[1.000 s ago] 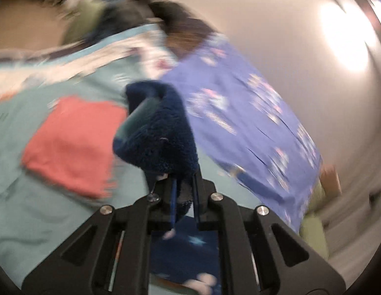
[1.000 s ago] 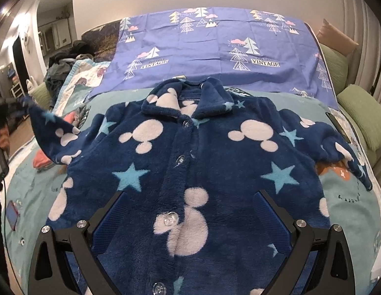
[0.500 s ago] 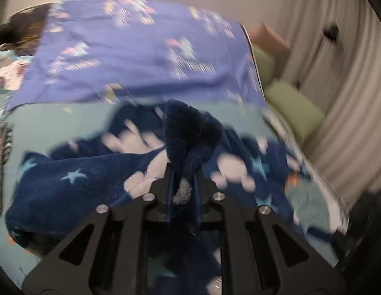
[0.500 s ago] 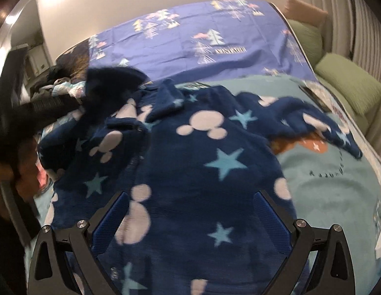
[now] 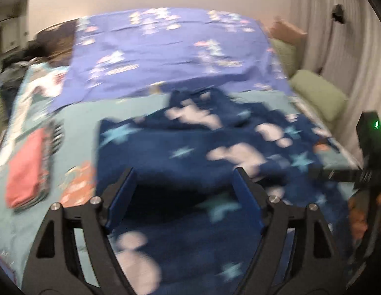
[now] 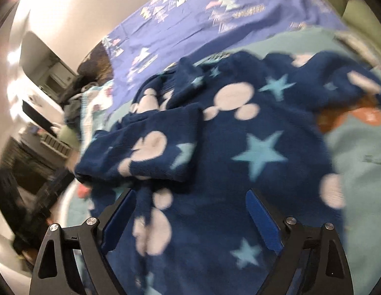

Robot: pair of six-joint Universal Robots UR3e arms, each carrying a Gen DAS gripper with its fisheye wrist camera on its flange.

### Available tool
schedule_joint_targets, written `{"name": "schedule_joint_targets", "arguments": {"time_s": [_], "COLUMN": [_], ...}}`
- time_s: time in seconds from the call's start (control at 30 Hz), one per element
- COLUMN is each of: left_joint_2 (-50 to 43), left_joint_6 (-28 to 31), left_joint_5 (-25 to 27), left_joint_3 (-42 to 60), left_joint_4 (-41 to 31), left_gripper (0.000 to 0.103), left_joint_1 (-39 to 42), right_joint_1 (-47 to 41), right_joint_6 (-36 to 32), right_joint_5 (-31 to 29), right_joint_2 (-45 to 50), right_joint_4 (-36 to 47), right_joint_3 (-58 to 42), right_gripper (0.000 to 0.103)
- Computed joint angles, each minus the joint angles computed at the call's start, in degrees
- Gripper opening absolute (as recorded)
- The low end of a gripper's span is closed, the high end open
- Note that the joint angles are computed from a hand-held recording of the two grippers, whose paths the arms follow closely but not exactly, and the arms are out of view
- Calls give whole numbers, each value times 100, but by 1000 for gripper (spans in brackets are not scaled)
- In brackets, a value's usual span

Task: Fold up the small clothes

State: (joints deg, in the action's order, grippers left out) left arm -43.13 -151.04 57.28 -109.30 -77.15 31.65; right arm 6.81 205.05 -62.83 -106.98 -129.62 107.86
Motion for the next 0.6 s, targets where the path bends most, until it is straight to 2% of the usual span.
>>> {"name": "schedule_joint_targets", "arguments": {"time_s": [0.07,0.13,0.27,0.3,0.43,0.5,0.53,0.57,0.6], "left_joint_2": [82,81,-319,-569,-1418,-1685,-1811,-1839,-1901], "left_joint_6": [96,-24,-72,-236,-763,-910,-975,-1002,-1021], "left_joint_5": [260,847,1447,1623,2083,2328,2496,2609,2716], "left_joint_3": [-239,-618,-1100,-1135,-1180,-1148,-1156,-1187,-1199], "left_joint_4": [110,707,1492,1705,2516,2839,3067,3176,3283], "left_gripper": [80,80,80,80,80,80,80,80,80], "left_joint_1": [222,217,224,79,-523,-820,-984,-1071,-1150], "right_joint_1": [-226,-269,-148,-91,116,265,334,397,409], "right_joint_6": [210,464,960,1070,917,698,581,466,551], "right_joint_5": [653,873,930,929,857,655,532,406,365], "right_joint_2": [363,594,1146,1386,2290,2685,2800,2915,2894], "right_joint_4": [-169,-435,-1170,-1294,-1220,-1137,-951,-639,-702], "right_joint_3": [56,114,-22,-188,-1130,-1624,-1848,-2121,-2155], "right_gripper": [92,92,93,93,92,69,25,11,11]}}
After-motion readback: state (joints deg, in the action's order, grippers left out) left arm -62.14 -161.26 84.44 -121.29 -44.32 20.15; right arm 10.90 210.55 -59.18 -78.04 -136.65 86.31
